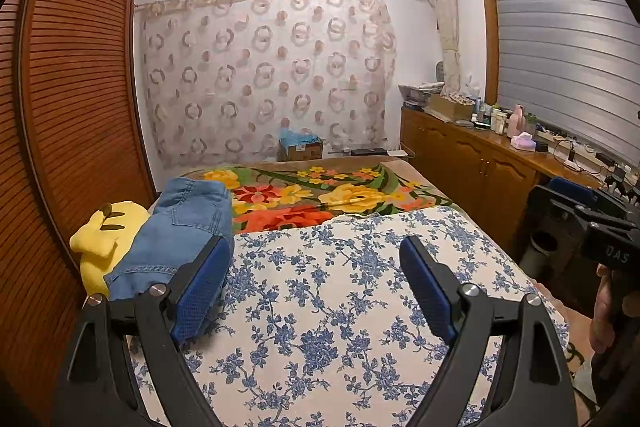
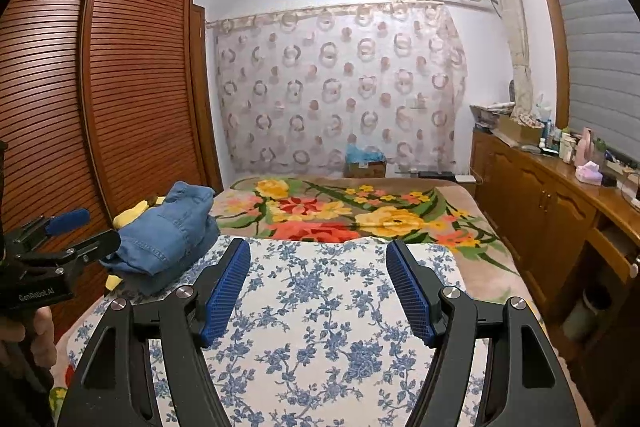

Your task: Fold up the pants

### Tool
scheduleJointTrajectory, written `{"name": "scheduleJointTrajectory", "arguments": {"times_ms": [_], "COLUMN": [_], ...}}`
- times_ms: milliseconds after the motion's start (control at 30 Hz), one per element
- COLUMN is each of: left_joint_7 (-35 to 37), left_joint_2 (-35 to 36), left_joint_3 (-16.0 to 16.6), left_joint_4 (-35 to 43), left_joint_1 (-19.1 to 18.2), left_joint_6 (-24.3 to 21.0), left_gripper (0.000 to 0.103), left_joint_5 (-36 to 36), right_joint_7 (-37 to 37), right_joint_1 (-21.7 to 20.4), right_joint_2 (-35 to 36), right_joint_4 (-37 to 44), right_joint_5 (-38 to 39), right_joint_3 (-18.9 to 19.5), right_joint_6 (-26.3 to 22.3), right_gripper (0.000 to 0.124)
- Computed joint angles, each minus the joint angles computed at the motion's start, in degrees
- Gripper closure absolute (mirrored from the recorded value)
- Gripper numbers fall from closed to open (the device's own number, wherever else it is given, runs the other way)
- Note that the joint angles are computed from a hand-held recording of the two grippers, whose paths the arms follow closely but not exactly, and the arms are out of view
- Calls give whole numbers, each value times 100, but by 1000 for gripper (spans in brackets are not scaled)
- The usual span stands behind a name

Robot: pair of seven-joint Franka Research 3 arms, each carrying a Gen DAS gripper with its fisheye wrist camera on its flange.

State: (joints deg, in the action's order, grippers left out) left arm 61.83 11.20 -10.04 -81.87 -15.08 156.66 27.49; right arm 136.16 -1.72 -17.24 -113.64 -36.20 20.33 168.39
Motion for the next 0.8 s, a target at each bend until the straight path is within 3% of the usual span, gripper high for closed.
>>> {"name": "scheduleJointTrajectory", "arguments": {"times_ms": [800], "left_joint_7": [-9], "left_joint_2": [-32], "left_joint_3": [-3], "left_joint_4": [-39], "left_joint_1": [7], "left_joint_6": [27], "left_gripper": [15], "left_joint_5": [-6], "right_joint_7": [-180], "right_joint_1": [-111], "right_joint_2": [25], "right_joint_4": [-79], "right_joint_5": [103], "right_joint_3": [-39], "right_joint_6": [218], "right_gripper": [52]}}
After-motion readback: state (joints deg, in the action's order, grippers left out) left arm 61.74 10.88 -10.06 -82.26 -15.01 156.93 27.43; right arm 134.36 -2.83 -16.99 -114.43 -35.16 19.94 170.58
